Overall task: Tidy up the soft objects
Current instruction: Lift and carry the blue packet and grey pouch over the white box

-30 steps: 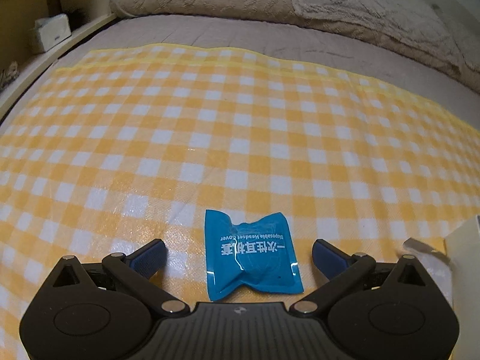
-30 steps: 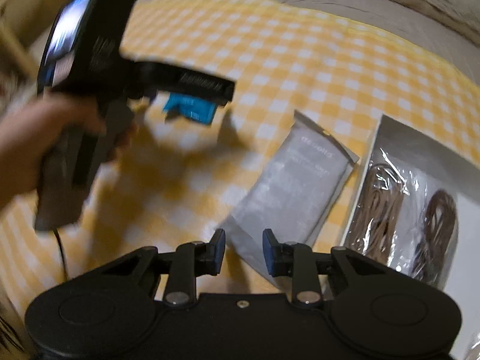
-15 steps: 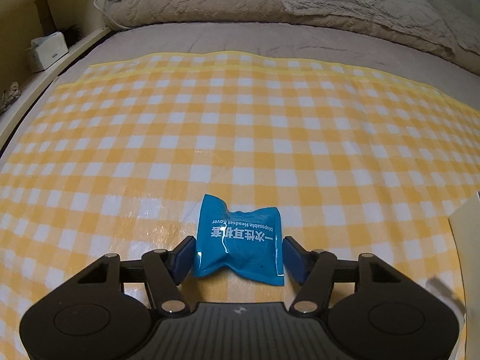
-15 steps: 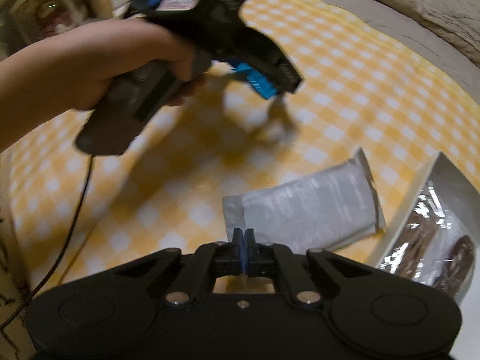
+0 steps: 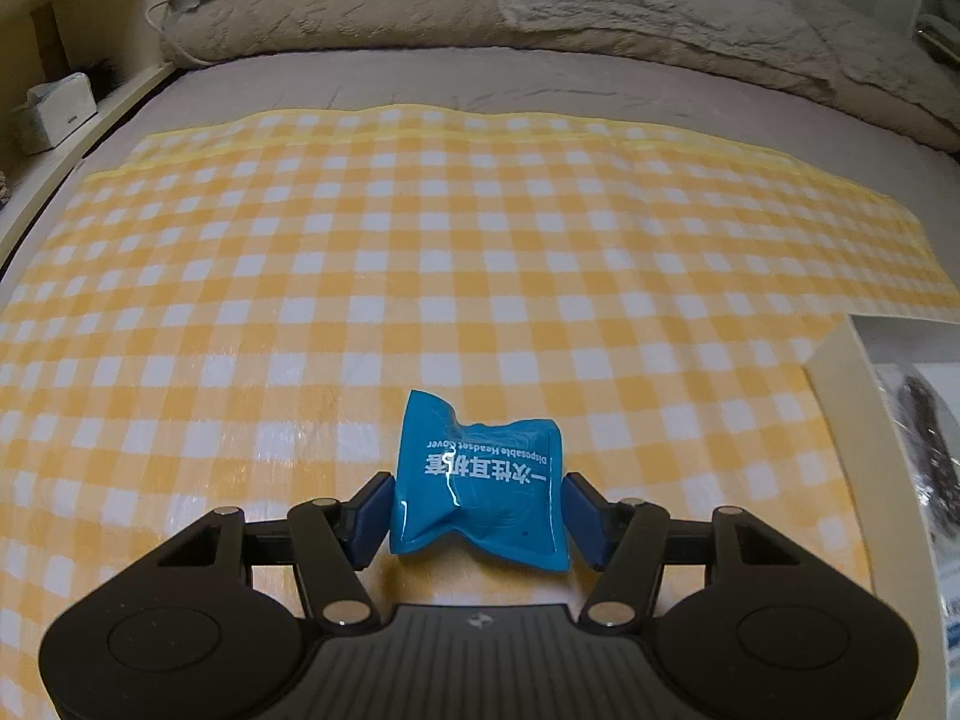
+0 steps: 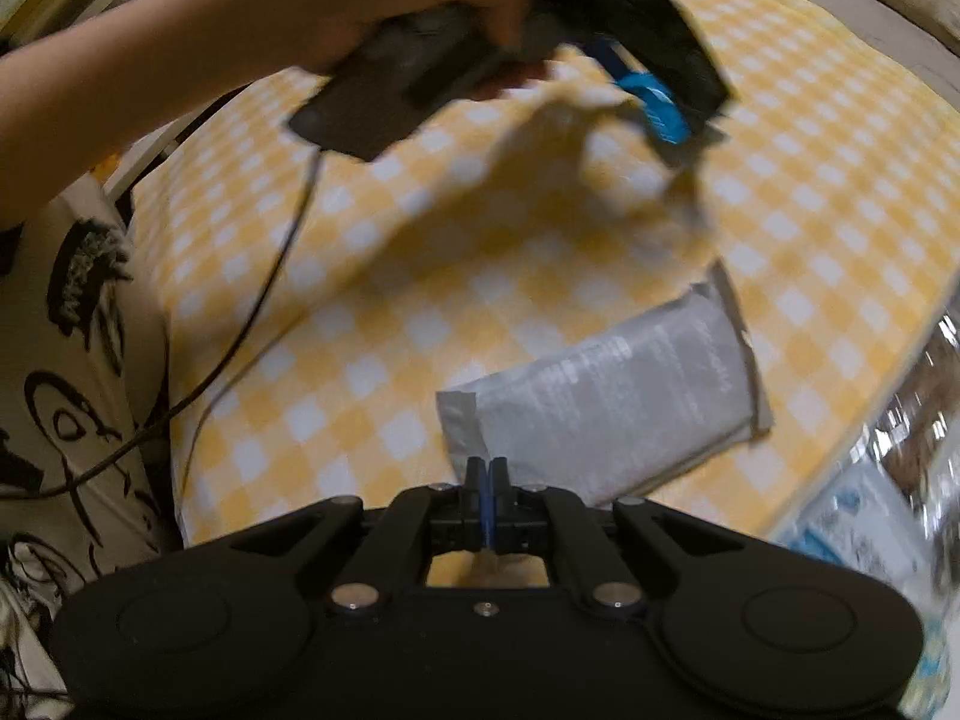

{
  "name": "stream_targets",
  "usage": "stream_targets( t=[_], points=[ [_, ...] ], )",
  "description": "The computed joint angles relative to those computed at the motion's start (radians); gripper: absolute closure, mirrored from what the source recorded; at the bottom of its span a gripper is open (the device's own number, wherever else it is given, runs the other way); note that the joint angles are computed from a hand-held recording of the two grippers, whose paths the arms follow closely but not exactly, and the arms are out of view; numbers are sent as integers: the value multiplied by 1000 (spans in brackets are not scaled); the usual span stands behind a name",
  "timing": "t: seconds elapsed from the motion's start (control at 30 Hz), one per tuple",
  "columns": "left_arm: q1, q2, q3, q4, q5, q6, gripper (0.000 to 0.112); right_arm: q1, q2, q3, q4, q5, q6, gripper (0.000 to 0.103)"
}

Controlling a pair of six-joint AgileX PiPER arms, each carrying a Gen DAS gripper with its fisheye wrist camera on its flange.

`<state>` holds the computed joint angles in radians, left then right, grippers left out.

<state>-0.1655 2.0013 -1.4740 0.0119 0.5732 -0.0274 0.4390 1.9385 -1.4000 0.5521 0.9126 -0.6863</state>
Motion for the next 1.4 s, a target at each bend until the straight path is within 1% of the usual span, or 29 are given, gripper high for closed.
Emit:
stream_targets(
  t=[0.07,0.1,0.13,0.17,0.23,0.3,0.37,0.4,0.43,0.47,0.5,0.63,0.73,0.8,0.83,0.87,0.93,1.0,1.03,1.07,1.13,1.17,1.2,1.23,1.27,1.33,1.37,1.4],
  points=[
    [5,-63,74,-25,-15,28,51,-6,-22,28,-3,-38,116,79],
    [9,-99,113,-38,-21,45,51,-12,-34,41,-3,-63,181,58],
    [13,-131,151,-53,-28,63,51,-14,-43,52,-9,-91,241,47],
    [17,-173,194,-67,-31,80,51,-15,-53,63,-18,-115,296,45],
    [21,-254,275,-91,-31,108,52,-11,-60,75,-41,-172,449,35],
    [25,-343,356,-122,-22,138,52,-9,-49,84,-40,-213,596,30],
    [32,-452,441,-148,-2,167,52,1,-17,79,-52,-240,738,30],
    [37,-491,465,-163,13,182,53,15,-10,78,-80,-261,816,28],
    [44,-531,492,-180,25,204,53,44,-19,97,-141,-312,911,25],
    [44,-577,511,-182,51,202,53,71,-22,103,-210,-345,997,23],
    [47,-617,527,-189,73,210,53,88,-14,93,-254,-355,1054,21],
    [76,-763,573,-213,174,242,54,149,30,42,-436,-352,1285,19],
    [109,-864,595,-230,258,268,55,166,23,50,-488,-349,1402,19],
    [144,-896,590,-250,303,298,55,194,19,55,-575,-343,1582,19],
    [164,-920,590,-259,331,313,55,198,9,80,-590,-358,1639,19],
    [196,-942,590,-274,361,340,55,190,13,95,-587,-373,1656,19],
    [239,-978,586,-291,411,372,55,190,22,97,-567,-365,1654,19],
    [296,-1022,578,-317,478,413,55,195,34,96,-610,-383,1687,18],
    [300,-1037,571,-302,496,396,55,196,41,91,-630,-394,1707,18],
    [297,-1011,571,-318,475,420,55,193,46,90,-635,-404,1714,18],
    [336,-1021,555,-339,512,456,55,188,52,90,-642,-419,1725,18],
    [365,-1042,548,-353,546,479,55,187,54,88,-638,-415,1720,19],
    [375,-1044,535,-357,562,484,55,188,55,85,-636,-412,1713,26],
    [390,-1055,526,-363,584,492,55,188,55,83,-623,-415,1689,36],
    [398,-1058,515,-366,598,495,55,187,55,80,-604,-413,1661,40],
    [388,-1055,489,-360,612,472,55,186,48,78,-578,-419,1607,46],
    [406,-1057,478,-370,628,484,55,183,42,78,-553,-420,1568,46],
    [389,-1046,464,-363,623,465,55,182,37,78,-535,-425,1533,47]
  ],
)
